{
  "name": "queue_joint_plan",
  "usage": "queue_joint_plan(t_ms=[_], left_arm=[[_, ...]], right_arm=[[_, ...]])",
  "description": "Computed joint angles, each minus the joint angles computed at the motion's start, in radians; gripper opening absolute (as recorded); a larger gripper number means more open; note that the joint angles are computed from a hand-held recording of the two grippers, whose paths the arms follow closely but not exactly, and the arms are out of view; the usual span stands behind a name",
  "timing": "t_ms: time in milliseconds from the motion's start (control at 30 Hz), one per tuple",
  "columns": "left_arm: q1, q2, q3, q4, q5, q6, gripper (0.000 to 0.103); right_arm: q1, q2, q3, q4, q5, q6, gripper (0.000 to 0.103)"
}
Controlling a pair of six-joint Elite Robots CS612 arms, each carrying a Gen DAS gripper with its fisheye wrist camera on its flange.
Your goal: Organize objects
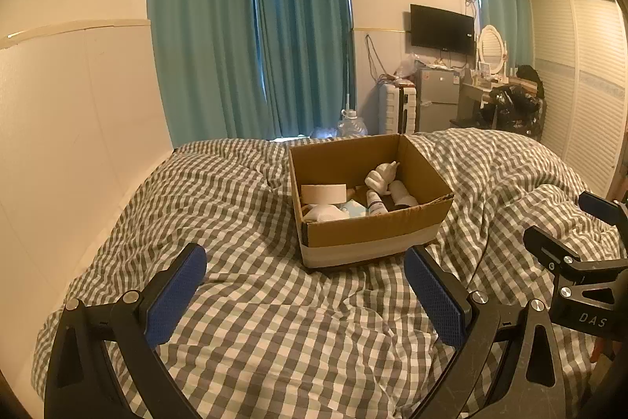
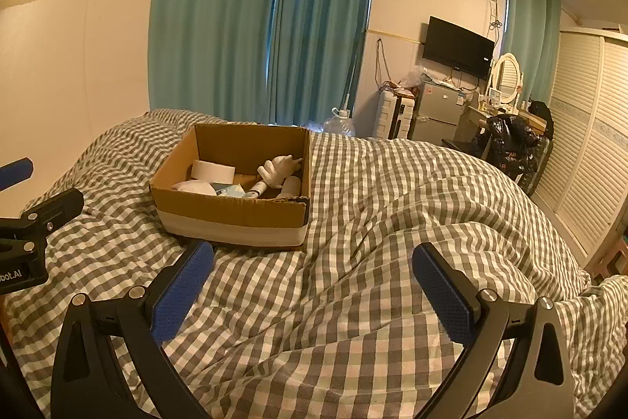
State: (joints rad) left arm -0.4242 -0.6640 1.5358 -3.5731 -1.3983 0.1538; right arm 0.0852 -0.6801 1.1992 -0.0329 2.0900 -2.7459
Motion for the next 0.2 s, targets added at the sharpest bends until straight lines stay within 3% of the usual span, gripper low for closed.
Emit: queue_joint_plan(t_ms=[200], left_arm=[[-0.002, 0.003, 0.002, -0.018, -0.001, 0.016, 0.103]], right_arm=[[0.0, 0.0, 0.002, -0.003, 0.0, -0.003, 0.102]])
